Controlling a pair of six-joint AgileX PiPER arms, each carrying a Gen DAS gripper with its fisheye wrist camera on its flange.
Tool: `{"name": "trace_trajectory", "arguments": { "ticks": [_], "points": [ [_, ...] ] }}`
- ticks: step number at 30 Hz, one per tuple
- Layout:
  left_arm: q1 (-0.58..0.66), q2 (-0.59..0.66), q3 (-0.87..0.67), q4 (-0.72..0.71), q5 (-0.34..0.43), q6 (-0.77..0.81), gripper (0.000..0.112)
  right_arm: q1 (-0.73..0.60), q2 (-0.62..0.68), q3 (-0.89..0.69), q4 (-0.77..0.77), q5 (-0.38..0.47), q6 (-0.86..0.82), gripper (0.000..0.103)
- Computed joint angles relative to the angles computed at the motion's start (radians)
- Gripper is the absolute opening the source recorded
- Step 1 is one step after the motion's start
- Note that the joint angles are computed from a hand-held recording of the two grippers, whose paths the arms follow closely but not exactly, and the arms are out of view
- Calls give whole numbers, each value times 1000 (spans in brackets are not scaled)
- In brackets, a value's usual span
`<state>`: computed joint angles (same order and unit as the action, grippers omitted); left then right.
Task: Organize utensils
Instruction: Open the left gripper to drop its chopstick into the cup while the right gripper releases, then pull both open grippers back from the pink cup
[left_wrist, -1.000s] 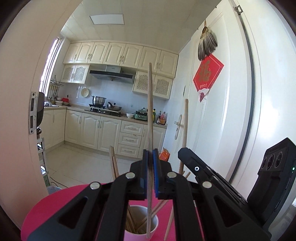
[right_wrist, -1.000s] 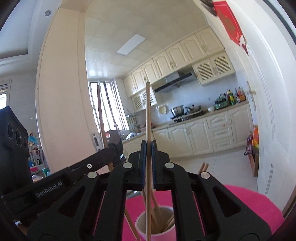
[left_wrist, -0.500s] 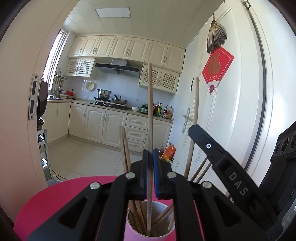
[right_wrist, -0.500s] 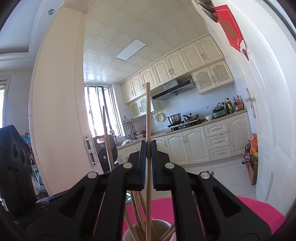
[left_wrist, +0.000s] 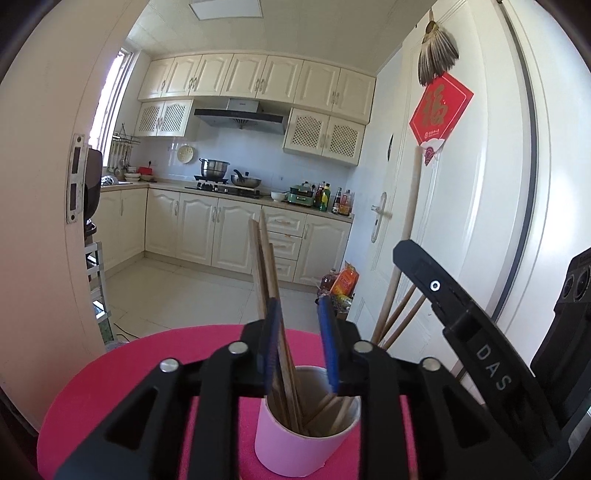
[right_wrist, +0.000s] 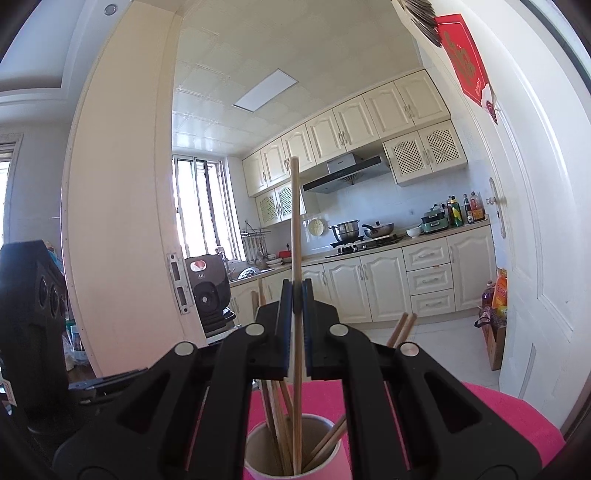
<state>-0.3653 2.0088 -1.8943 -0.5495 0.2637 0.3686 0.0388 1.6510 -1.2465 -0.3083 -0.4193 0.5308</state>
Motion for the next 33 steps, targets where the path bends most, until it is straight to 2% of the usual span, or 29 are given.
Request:
{"name": "trace_trajectory", "arguments": {
  "ticks": [5,10,15,20,27,33],
  "points": [
    [-5,-40,55,27,-26,-23,27,4,-30,38,15,11,-21,6],
    [-18,-73,101,195,-57,-167,33,11,-56,62,16,25,-33,6],
    [-20,-93,135,262,-58,-229,33,23,-70,74,38,52,-64,6],
    [-16,-117,174,348,-69,-320,39,34,-73,85,44,86,-71,6],
    [-14,-139,209,512,-69,-477,46,61,-93,127,128,100,-159,6],
    [-11,-161,240,543,-66,-495,49,72,-107,135,191,135,-221,7]
  ]
}}
